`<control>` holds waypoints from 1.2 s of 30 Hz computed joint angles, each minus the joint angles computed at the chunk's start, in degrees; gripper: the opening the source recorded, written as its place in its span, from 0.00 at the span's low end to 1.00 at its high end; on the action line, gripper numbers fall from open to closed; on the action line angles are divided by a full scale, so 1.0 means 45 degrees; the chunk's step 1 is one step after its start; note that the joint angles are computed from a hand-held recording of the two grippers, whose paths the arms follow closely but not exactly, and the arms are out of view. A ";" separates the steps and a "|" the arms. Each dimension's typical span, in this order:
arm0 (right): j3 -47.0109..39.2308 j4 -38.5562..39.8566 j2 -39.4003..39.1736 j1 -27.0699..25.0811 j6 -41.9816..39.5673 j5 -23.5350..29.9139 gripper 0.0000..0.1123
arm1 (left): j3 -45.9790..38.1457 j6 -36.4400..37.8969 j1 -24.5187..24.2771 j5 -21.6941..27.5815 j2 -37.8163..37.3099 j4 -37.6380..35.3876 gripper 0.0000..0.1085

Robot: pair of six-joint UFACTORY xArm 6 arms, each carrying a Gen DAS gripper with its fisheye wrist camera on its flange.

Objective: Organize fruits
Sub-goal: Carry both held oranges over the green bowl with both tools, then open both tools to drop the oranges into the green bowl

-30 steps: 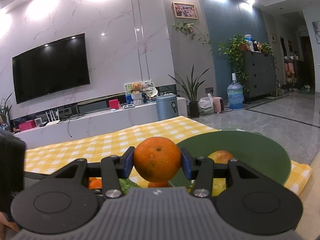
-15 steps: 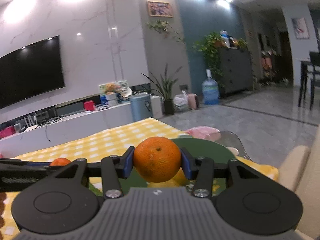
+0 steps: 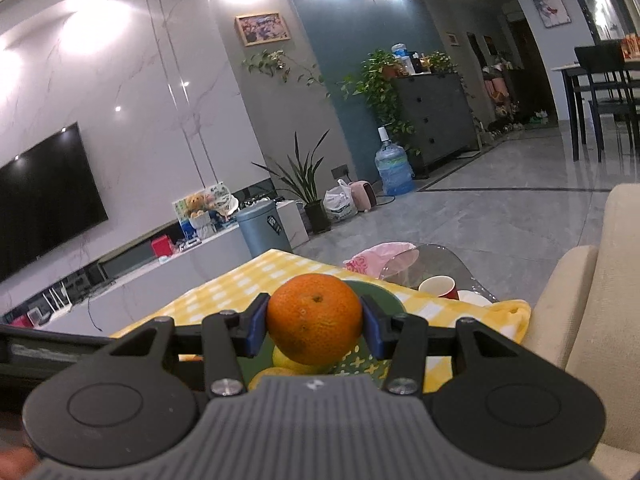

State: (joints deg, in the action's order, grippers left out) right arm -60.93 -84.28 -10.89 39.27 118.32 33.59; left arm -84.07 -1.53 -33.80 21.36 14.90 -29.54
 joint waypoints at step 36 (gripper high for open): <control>-0.0434 0.1158 0.0587 -0.0993 -0.0229 -0.2050 0.40 | 0.3539 -0.0433 0.0101 -0.2329 -0.2473 0.1122 0.74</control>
State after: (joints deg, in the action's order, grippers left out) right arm -62.89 -79.07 -8.25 34.80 117.29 24.36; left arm -68.14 -3.48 -33.34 10.87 3.77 -24.50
